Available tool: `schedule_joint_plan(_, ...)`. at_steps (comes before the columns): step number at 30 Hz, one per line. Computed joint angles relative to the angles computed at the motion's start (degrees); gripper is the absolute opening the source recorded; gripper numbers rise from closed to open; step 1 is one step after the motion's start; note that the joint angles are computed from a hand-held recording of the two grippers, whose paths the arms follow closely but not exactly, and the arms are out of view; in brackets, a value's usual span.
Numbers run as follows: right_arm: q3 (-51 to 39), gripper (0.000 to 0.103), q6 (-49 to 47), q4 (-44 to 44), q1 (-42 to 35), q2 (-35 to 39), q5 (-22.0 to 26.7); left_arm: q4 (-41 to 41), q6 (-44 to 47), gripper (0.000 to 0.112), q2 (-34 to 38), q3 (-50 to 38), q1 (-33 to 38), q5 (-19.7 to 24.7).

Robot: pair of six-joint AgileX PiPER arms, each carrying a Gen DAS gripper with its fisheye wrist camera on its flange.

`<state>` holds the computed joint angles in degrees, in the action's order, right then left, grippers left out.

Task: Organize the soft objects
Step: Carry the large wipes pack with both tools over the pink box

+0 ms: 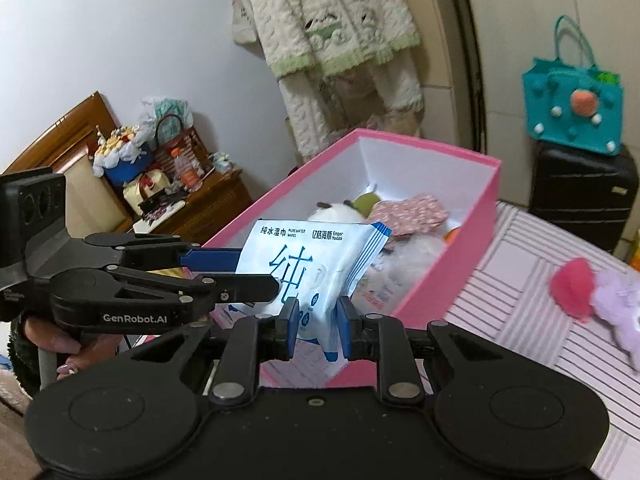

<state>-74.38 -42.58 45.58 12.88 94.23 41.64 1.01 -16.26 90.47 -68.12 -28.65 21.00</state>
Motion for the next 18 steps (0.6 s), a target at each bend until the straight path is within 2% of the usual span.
schedule_joint_plan(8,-4.96,0.027,8.72,-9.41,4.6,4.27,2.31,-9.97,13.1,0.046,2.02,-2.44,4.44,7.04)
schedule_joint_plan(14,-6.39,0.028,12.36,-15.61,6.45,4.79,2.05,-4.09,12.25,0.049,2.92,-4.49,3.15,9.34)
schedule_joint_plan(18,-5.32,0.028,12.01,-15.55,5.6,3.09,2.42,-0.33,11.42,0.053,1.83,-3.81,1.58,10.02)
